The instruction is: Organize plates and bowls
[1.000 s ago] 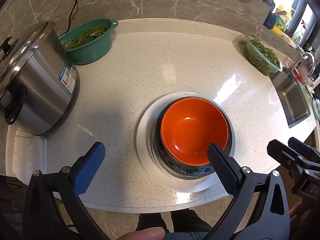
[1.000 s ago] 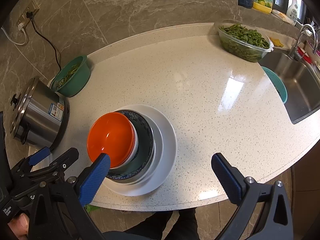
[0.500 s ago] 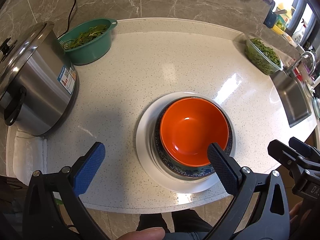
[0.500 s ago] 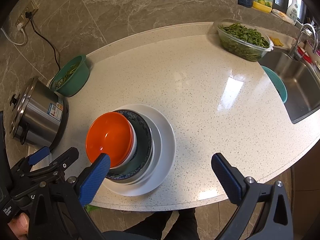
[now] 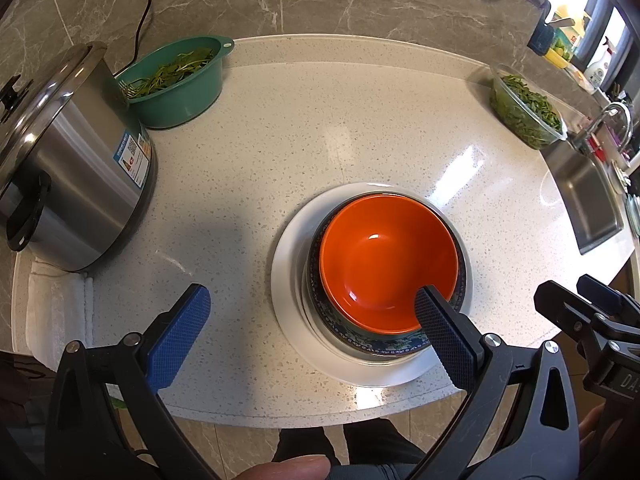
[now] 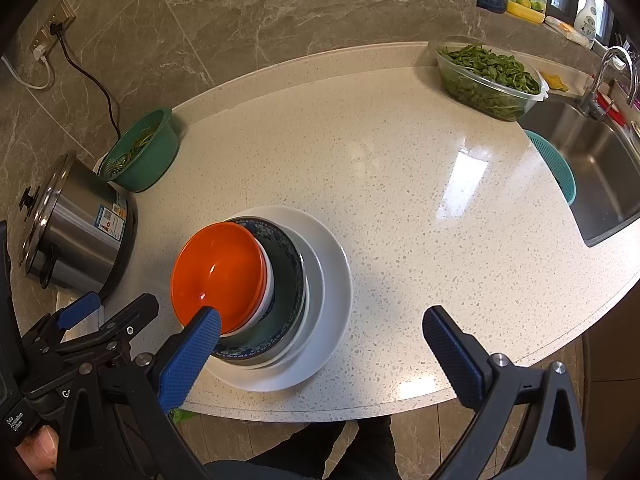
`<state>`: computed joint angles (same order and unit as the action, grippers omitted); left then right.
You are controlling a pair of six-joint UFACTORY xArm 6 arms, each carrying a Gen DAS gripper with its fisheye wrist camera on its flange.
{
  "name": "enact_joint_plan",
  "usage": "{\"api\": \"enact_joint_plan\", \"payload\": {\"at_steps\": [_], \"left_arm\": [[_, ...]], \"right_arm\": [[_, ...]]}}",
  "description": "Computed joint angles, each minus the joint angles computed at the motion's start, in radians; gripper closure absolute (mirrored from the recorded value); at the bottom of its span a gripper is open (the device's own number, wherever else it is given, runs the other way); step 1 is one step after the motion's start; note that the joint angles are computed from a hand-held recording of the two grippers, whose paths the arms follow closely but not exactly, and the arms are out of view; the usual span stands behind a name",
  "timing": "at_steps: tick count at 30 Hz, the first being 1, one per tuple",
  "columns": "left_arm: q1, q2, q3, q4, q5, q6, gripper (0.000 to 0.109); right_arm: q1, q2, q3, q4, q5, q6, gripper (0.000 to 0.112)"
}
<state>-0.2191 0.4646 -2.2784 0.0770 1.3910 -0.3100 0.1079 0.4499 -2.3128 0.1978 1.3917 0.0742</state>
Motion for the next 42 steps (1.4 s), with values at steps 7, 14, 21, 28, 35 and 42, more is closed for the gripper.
{"api": "enact_joint_plan", "payload": {"at_steps": [7, 14, 21, 28, 35, 42], "left_arm": [[0.001, 0.005, -0.007, -0.002, 0.003, 0.002, 0.006], [0.0, 0.002, -0.002, -0.001, 0.0, 0.0, 0.006], [-0.001, 0.0, 0.004, 0.0, -0.002, -0.002, 0.006], [0.0, -0.007, 0.021, -0.002, -0.01, -0.004, 0.006], [0.001, -0.006, 0.02, -0.001, -0.01, -0.004, 0.006], [0.001, -0.016, 0.039, 0.002, -0.02, -0.006, 0.006]], "right_arm": [[0.001, 0.005, -0.007, -0.001, 0.003, -0.001, 0.009], [0.002, 0.008, -0.011, -0.001, 0.006, -0.002, 0.009], [0.004, 0.018, -0.025, 0.001, 0.011, -0.005, 0.009], [0.004, 0.025, -0.034, 0.004, 0.015, -0.007, 0.009], [0.006, 0.027, -0.036, 0.006, 0.017, -0.01, 0.009], [0.006, 0.031, -0.043, 0.007, 0.022, -0.01, 0.009]]}}
